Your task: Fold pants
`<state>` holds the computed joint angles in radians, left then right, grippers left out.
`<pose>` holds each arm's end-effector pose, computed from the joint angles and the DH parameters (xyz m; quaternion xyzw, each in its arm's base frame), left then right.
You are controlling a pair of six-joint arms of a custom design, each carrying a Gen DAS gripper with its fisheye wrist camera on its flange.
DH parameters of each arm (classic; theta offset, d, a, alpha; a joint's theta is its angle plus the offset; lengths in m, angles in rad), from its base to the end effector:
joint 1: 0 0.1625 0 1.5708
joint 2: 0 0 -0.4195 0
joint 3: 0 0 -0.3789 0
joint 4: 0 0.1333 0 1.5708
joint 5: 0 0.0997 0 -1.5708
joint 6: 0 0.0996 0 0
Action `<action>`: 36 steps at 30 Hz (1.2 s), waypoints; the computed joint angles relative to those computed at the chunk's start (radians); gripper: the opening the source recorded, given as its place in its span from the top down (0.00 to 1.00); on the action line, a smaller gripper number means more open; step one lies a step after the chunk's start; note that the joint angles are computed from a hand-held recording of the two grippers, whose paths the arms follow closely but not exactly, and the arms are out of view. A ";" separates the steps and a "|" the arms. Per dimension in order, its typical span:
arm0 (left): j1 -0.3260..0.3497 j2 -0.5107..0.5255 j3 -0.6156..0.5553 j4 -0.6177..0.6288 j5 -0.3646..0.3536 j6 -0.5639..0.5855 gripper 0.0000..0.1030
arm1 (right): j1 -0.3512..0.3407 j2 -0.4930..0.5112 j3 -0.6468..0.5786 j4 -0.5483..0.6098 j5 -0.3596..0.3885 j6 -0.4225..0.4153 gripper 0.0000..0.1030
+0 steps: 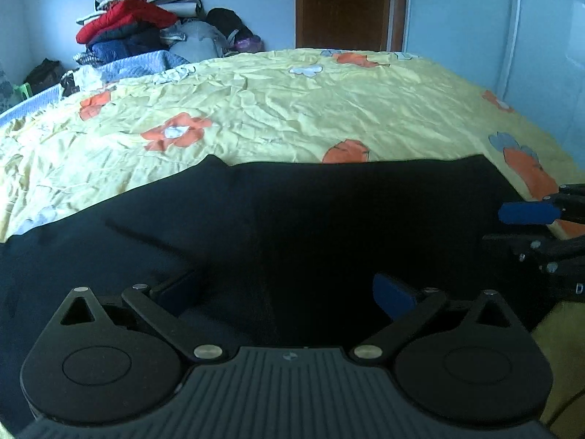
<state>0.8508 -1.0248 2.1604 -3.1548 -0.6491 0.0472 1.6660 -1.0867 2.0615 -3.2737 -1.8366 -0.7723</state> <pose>-0.1655 -0.5112 0.1664 0.2351 0.8468 -0.3311 0.3435 0.1586 -0.5336 0.2148 0.3465 -0.8603 0.2918 0.2340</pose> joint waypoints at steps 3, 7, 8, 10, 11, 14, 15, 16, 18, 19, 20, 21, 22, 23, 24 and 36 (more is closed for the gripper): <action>-0.005 0.027 0.041 -0.146 0.011 0.069 0.00 | -0.014 0.011 0.026 -0.063 0.019 0.014 0.53; -0.006 0.053 0.057 -0.244 0.017 0.102 0.00 | -0.024 0.025 0.051 -0.125 0.056 -0.002 0.34; -0.006 0.058 0.060 -0.266 0.017 0.114 0.00 | -0.023 0.035 0.059 -0.157 0.055 -0.020 0.32; -0.004 0.066 0.066 -0.305 0.013 0.129 0.00 | -0.025 0.044 0.068 -0.191 0.058 -0.027 0.28; -0.003 0.071 0.067 -0.322 0.011 0.137 0.00 | -0.025 0.043 0.067 -0.191 0.058 -0.020 0.27; -0.003 0.077 0.071 -0.345 0.010 0.145 0.00 | -0.025 0.042 0.065 -0.182 0.055 -0.011 0.16; -0.003 0.078 0.072 -0.351 0.011 0.148 0.00 | -0.023 0.042 0.063 -0.178 0.051 -0.012 0.09; -0.004 0.079 0.073 -0.356 0.012 0.149 0.00 | -0.020 0.045 0.060 -0.171 0.041 -0.015 0.00; -0.004 0.082 0.075 -0.366 0.013 0.151 0.00 | -0.012 0.054 0.060 -0.183 0.022 -0.023 0.00; -0.004 0.083 0.076 -0.369 0.013 0.152 0.00 | -0.011 0.056 0.061 -0.191 0.019 -0.024 0.00; -0.005 0.083 0.077 -0.371 0.014 0.152 0.00 | -0.010 0.057 0.062 -0.194 0.017 -0.021 0.00; -0.005 0.083 0.077 -0.371 0.014 0.152 0.00 | -0.010 0.057 0.063 -0.197 0.016 -0.019 0.00; -0.005 0.083 0.077 -0.371 0.014 0.152 0.00 | -0.009 0.059 0.063 -0.201 0.012 -0.018 0.00; -0.005 0.082 0.078 -0.373 0.015 0.152 0.00 | -0.008 0.061 0.063 -0.203 0.010 -0.019 0.00; -0.005 0.082 0.079 -0.375 0.015 0.152 0.00 | -0.008 0.061 0.062 -0.200 0.009 -0.016 0.00; -0.009 0.080 0.086 -0.382 0.018 0.148 0.00 | -0.016 0.053 0.062 -0.184 0.024 -0.004 0.00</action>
<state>0.8421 -0.9451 2.2464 -3.5365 -0.6308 0.1951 1.6499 -1.0340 2.1234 -3.4580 -1.8127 -0.7760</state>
